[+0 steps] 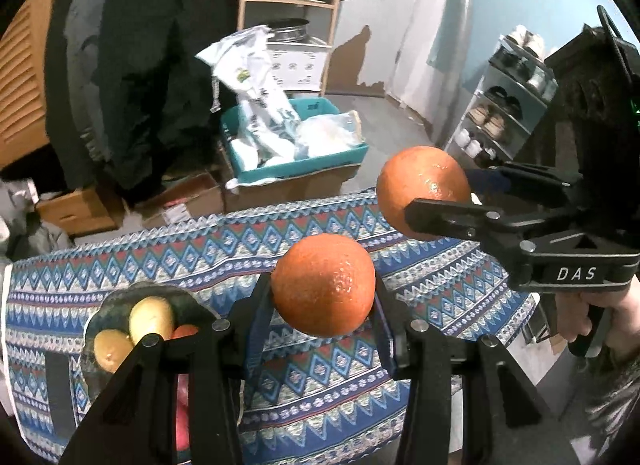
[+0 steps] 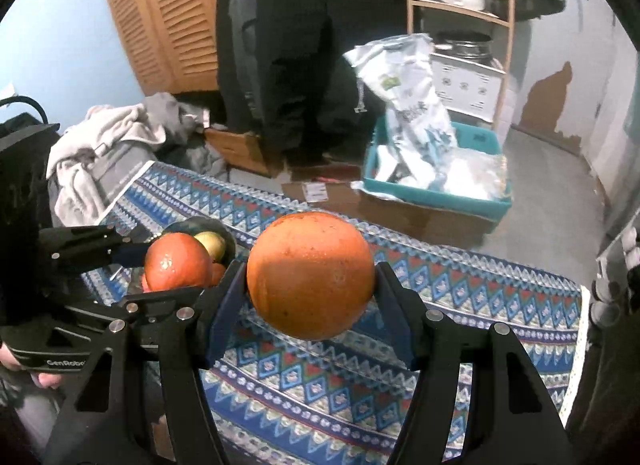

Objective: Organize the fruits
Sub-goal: 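Lift both oranges and carry them over the fruit bowl, then lower both oranges into the bowl and open both tools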

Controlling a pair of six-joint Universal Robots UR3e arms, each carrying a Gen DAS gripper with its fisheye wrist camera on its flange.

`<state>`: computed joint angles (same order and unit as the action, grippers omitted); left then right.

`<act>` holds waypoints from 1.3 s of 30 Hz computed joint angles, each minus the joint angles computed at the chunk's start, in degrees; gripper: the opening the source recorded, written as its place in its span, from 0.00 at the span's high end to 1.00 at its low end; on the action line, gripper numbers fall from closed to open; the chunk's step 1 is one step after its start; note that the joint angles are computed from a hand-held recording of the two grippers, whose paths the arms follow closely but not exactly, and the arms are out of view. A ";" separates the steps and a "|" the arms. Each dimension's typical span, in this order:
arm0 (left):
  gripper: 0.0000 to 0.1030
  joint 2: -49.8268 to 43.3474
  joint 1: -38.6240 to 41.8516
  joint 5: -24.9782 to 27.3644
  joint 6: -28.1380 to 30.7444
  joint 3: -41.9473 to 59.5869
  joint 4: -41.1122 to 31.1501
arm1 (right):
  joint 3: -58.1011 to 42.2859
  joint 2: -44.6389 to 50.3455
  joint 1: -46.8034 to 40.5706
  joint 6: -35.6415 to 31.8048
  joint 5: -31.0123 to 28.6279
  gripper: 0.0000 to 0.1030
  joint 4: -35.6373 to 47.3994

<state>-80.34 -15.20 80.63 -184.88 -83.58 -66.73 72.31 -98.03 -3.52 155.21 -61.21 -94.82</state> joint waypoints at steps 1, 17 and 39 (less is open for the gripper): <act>0.55 1.12 1.14 -0.56 0.35 -1.09 -0.32 | -0.71 1.06 1.31 0.85 -0.39 0.37 -0.57; 0.55 14.70 18.75 -7.31 6.58 -12.20 -6.11 | -11.22 15.50 15.48 8.34 -4.40 0.37 -5.73; 0.55 20.68 34.77 -7.81 15.46 -28.57 -9.76 | -24.89 32.42 27.03 13.26 -7.42 0.37 -4.93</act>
<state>-59.66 19.57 72.82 -169.42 -112.15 -76.49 47.42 -65.61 23.51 168.48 -68.63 -99.75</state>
